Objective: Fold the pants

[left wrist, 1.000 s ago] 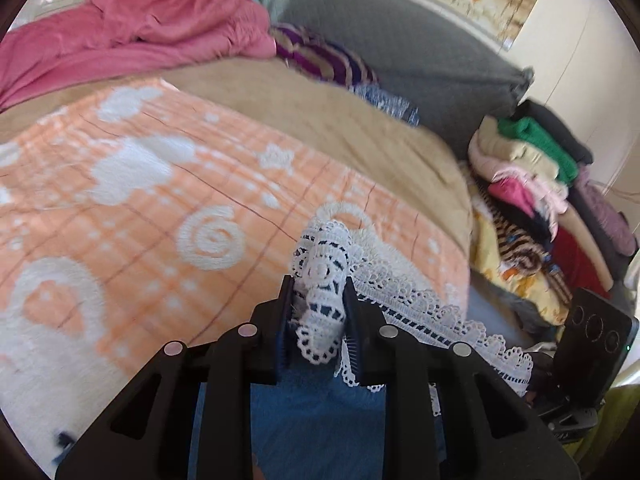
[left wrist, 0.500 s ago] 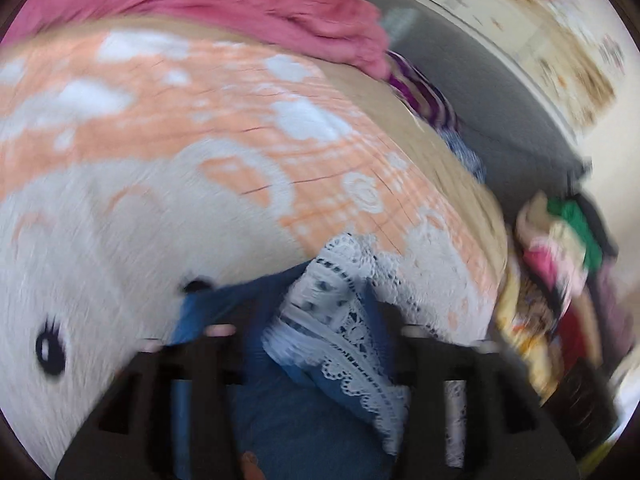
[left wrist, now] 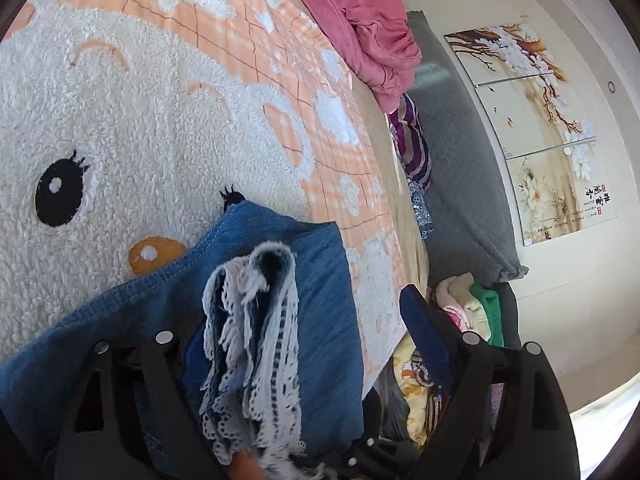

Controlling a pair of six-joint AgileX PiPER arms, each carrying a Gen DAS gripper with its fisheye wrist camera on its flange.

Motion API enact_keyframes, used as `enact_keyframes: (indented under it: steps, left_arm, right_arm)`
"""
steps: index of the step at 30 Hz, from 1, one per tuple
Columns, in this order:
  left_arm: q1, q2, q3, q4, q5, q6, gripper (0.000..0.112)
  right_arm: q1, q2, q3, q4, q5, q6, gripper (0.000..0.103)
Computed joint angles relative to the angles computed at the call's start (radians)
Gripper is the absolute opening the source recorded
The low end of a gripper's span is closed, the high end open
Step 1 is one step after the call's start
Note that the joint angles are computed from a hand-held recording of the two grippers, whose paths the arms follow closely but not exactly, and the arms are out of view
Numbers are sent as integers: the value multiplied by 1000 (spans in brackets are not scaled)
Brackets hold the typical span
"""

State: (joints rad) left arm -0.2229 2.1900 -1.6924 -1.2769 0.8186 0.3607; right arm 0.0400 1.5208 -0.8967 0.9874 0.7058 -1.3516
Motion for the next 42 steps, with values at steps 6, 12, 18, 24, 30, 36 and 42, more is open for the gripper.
enact_keyframes:
  steps: [6,12,18,24,30,36,42]
  left_arm:
    - [-44,0,-56,239,-81,-151,48]
    - [-51,-33,-62,274,-133,-124,17]
    - [-57,-8,-88,493,-149,-317,19]
    - [-34,-18,-64,440,-146,-293,46]
    - [-59,-179,80,625,-281,-417,63]
    - [-89,-379,313,703,-364,-520,63]
    - [-173,-515,560,654,-487,-546,63]
  right_arm:
    - [26,-16,14,-18,-35,3,26]
    - [51,-87,58,27,-83,-1,27]
    - [82,-32,45,10,-75,28,46]
    - [-53,-43,-5,49,163,12,64]
    - [-252,-61,-58,62,264,29,74]
    - [-346,-37,-78,-6,163,116,74]
    - [-367,60,-128,-93,108,232,74]
